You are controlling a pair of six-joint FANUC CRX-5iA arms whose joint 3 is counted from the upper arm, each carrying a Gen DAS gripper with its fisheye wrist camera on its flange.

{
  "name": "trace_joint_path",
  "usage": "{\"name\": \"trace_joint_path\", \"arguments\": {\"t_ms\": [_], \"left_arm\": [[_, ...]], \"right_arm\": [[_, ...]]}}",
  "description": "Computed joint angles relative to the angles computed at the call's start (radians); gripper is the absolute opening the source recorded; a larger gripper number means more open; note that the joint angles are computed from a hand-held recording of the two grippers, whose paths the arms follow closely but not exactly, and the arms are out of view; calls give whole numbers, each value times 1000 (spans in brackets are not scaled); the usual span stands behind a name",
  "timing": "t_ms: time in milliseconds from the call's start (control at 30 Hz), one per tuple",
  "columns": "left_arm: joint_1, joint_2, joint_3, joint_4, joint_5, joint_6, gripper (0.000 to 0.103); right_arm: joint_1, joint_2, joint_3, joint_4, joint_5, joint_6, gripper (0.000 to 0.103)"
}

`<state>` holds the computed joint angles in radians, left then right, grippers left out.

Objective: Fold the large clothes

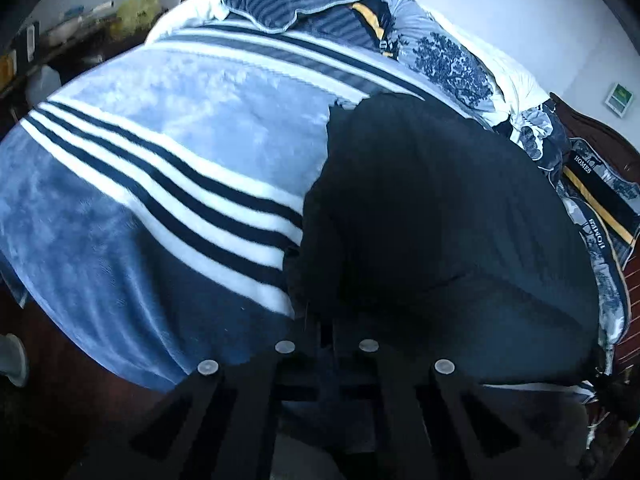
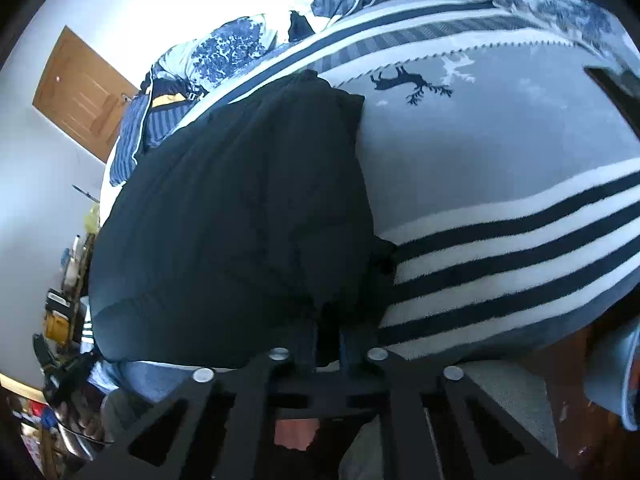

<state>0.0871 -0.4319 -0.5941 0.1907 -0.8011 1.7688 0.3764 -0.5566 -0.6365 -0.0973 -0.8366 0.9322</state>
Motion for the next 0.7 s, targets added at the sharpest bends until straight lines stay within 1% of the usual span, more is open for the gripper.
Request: {"name": "trace_joint_path", "arguments": {"t_ms": [33,100,200,267,300,333,400,433,500,533,567,600,633,667,700], "left_arm": [[-16,11,21,-48,-12,50,4],[-47,42,64,-120,-47,124,4],[-78,79,106,-180,-78,172,4],[-84,78,108,-189,-74,178,4],[-82,72,105,-192,-74,185,7],[-77,64,100,-191,-75,193,8],[-48,40,74,-149,-73,180,9],[-46,26,69,-152,-77,188,9],[-74,0,90,-216,-88,243,10],[-108,-13,114,-282,-98,292,14],[-154,-22,147,-363,-115,359,20],[-198,-21,185,-437,-137,424,44],[-236,-9,228,-499,-162,485,76],[-269,4,263,-551,-175,539,85],[-293,17,292,-589,-171,574,88]], "right_arm": [[33,2,-13,68,-14,-79,4],[61,25,-21,135,-43,-158,3],[48,62,-7,132,-56,-161,3],[51,61,-10,141,-54,-167,2],[54,58,-13,149,-56,-178,2],[52,55,-14,148,-58,-182,2],[36,41,-22,140,-51,-200,2],[34,34,-25,145,-51,-219,2],[20,-4,-46,145,-29,-262,3],[15,-46,-68,162,-2,-303,3],[16,-71,-79,176,9,-322,4],[19,-97,-83,197,19,-334,4],[29,-110,-84,219,24,-339,6],[37,-111,-77,239,30,-332,10],[39,-100,-57,239,32,-302,34]]}}
